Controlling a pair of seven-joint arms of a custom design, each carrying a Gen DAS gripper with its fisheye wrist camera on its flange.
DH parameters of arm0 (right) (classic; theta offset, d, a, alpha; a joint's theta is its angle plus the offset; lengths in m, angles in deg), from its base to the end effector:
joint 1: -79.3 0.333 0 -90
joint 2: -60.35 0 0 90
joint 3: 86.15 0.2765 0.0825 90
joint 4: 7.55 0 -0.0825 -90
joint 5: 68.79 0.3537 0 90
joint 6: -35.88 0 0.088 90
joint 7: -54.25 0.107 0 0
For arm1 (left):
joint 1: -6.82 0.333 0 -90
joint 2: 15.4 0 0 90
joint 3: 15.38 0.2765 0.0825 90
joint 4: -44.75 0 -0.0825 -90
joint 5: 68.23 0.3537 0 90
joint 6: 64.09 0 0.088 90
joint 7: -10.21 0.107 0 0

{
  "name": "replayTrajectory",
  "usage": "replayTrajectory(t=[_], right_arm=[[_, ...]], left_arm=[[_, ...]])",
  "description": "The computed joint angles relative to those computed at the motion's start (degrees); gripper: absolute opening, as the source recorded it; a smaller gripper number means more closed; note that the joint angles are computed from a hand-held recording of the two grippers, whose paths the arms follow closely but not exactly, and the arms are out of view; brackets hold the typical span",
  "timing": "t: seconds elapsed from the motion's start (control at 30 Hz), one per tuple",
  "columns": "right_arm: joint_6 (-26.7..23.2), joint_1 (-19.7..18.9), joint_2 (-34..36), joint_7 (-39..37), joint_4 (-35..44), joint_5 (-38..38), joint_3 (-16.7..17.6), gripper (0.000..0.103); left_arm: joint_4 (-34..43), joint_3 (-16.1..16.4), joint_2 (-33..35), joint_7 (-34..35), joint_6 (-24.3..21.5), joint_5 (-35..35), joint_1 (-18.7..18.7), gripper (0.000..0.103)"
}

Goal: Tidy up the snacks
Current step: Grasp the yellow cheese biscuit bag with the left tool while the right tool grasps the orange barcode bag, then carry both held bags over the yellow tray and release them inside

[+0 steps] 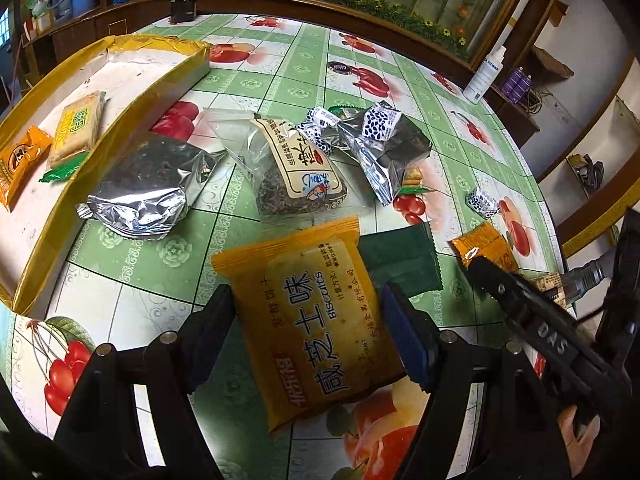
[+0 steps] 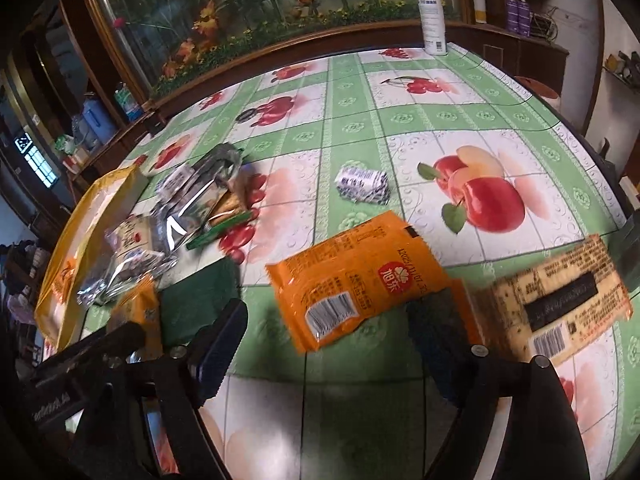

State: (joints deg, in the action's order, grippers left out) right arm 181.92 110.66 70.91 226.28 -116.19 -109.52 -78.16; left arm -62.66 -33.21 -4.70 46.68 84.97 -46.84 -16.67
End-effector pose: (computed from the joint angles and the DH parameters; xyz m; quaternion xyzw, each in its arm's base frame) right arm 0.4655 0.3878 0.4319 -0.5794 0.7453 -0.1760 0.2791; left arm 0.4613 -0.4023 0.4533 -0.6654 0.6876 -0.2739 0.0972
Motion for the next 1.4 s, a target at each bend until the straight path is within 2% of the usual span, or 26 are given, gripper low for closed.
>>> replayTrajectory(t=[0.07, 0.17, 0.23, 0.33, 0.4, 0.43, 0.57, 0.63, 0.67, 0.8, 0.93, 0.97, 1.03, 1.07, 1.1, 1.13, 1.27, 1.37, 1.4], right_arm=[[-2.5, 0.0, 1.6, -1.4, 2.4, 0.3, -0.1, 0.089], [-6.8, 0.9, 4.0, -3.7, 6.0, -0.4, -0.4, 0.09], [-9.3, 1.8, 5.2, -4.9, 7.7, -1.6, -0.6, 0.088], [-11.5, 2.8, 5.4, -5.2, 8.3, -3.6, -1.1, 0.071], [-11.7, 2.9, 4.8, -5.2, 7.8, -4.2, -1.2, 0.045], [-11.4, 2.6, 4.2, -5.0, 7.1, -4.2, -1.3, 0.04], [-9.5, 1.9, 2.6, -4.3, 4.7, -4.4, -1.1, 0.037], [-7.8, 1.6, 1.4, -3.0, 3.1, -4.9, -1.0, 0.03], [-6.5, 1.4, 0.6, -1.9, 1.9, -5.3, -1.0, 0.0], [-1.8, 0.0, -1.8, 0.0, -1.5, -5.2, -0.6, 0.001], [9.3, -1.9, -4.5, 2.6, -6.8, -5.3, -0.6, 0.001], [10.5, -2.0, -5.1, 3.7, -7.3, -6.4, -0.7, 0.005], [9.6, -2.3, -6.3, 6.8, -7.9, -9.0, -0.9, 0.039], [7.5, -2.3, -6.9, 8.7, -7.7, -10.7, -0.9, 0.07], [5.8, -2.5, -7.4, 10.3, -7.6, -12.4, -0.8, 0.084], [1.9, -1.8, -7.4, 11.7, -6.5, -14.4, -1.4, 0.086], [0.9, -4.8, -4.1, 4.2, -3.1, -6.6, -0.8, 0.085], [-5.2, -4.5, -0.3, 0.7, 1.3, -2.1, -0.8, 0.085], [-5.8, -4.2, 0.0, 0.8, 1.5, -1.8, -1.0, 0.085]], left_arm=[[1.6, 0.1, 1.2, -0.2, -2.1, 1.5, -0.7, 0.079], [5.0, 1.0, 3.0, -2.3, -8.0, 8.0, -3.2, 0.08], [4.2, 1.0, 2.6, -2.5, -7.1, 8.7, -3.0, 0.08], [3.3, 0.9, 2.1, -1.3, -5.8, 8.7, -2.4, 0.075], [2.8, 0.8, 1.8, -0.3, -5.1, 8.2, -1.9, 0.075], [2.5, 0.8, 1.5, -0.2, -5.0, 8.2, -1.9, 0.073], [1.6, 0.9, 0.7, -0.3, -4.8, 8.8, -1.7, 0.071], [0.6, 0.9, 0.0, -0.5, -4.2, 8.7, -1.5, 0.071], [0.0, 0.9, -0.5, -0.6, -3.8, 8.5, -1.3, 0.071], [-1.6, 0.8, -1.7, -0.5, -2.9, 7.8, -0.7, 0.07], [-2.8, 0.7, -2.6, 0.2, -2.1, 7.1, -0.2, 0.07], [-3.0, 0.7, -2.7, 0.3, -2.0, 7.0, -0.2, 0.07], [-3.3, 0.7, -3.0, 0.5, -1.8, 6.8, 0.0, 0.07], [-3.5, 0.7, -3.1, 0.6, -1.7, 6.6, 0.1, 0.07], [-3.7, 0.7, -3.2, 0.8, -1.5, 6.3, 0.2, 0.07], [-3.7, 0.7, -3.3, 1.0, -1.3, 6.0, 0.3, 0.07], [-3.4, 0.7, -3.1, 1.4, -1.2, 5.5, 0.5, 0.071], [-3.6, 0.8, -3.3, 1.5, -0.9, 5.5, 0.6, 0.07], [-3.8, 0.8, -3.5, 1.4, -0.8, 5.7, 0.6, 0.07]])
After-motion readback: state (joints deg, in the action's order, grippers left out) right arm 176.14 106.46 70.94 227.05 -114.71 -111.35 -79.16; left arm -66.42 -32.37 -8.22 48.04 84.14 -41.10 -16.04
